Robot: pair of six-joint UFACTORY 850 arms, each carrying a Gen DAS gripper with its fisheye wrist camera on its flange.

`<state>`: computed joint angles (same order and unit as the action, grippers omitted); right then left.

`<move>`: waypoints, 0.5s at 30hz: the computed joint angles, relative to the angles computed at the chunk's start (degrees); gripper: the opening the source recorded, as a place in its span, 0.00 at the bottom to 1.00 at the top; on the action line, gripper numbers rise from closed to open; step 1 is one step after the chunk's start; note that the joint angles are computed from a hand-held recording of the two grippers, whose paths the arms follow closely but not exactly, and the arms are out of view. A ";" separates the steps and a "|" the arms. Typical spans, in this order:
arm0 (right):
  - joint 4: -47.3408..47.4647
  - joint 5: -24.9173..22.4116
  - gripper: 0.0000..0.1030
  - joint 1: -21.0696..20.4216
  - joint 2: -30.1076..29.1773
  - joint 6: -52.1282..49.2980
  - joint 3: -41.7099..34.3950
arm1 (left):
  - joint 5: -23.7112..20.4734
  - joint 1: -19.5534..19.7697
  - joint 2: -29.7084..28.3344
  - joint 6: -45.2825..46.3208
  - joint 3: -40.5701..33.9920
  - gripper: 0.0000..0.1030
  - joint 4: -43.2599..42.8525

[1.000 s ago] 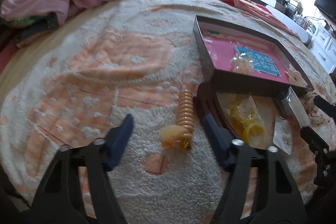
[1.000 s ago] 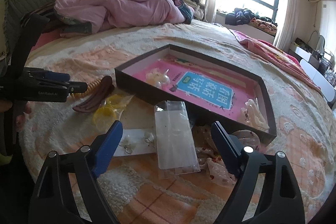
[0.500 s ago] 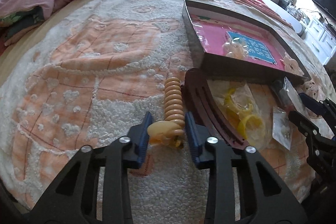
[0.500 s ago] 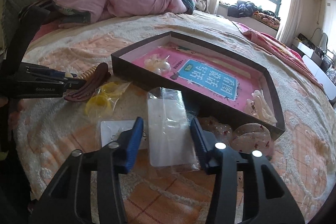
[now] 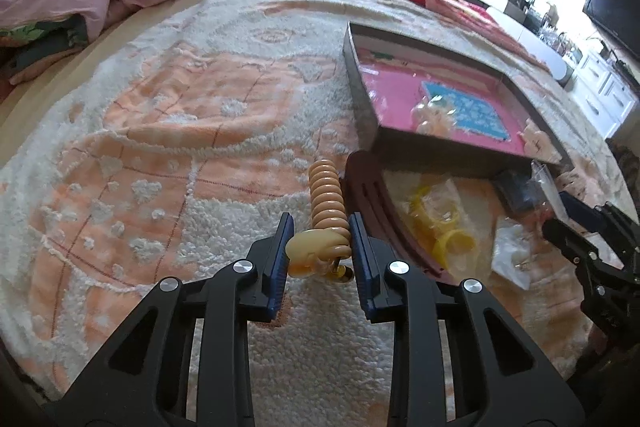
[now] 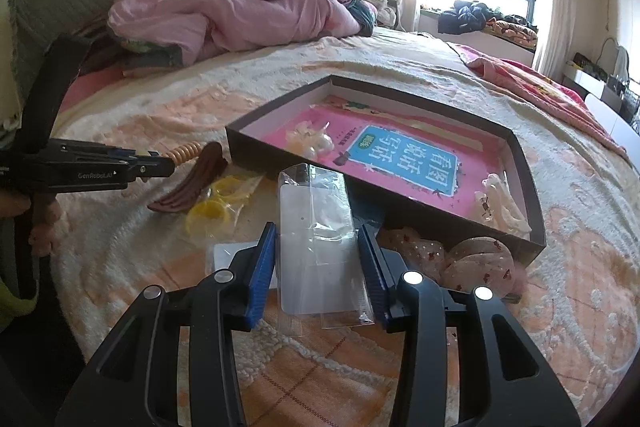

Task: Organize jewelry
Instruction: 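Grasp the orange spiral hair coil with left tool while right tool grasps clear plastic sleeve, then carry the coil and sleeve over the tray and open both tools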

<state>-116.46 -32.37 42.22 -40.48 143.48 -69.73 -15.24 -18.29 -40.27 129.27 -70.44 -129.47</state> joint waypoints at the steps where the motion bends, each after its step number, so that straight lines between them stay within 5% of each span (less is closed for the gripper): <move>1: -1.01 -0.09 0.38 -0.03 0.33 1.26 0.33 | -0.49 -0.01 0.39 0.72 0.39 0.20 -0.80; 15: -6.37 -2.09 0.38 -0.09 4.24 9.30 4.04 | -4.79 -2.26 4.63 4.23 3.01 0.20 -3.57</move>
<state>-122.83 -34.47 42.13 -36.24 152.78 -65.69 -20.03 -20.55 -35.64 133.50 -67.42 -133.04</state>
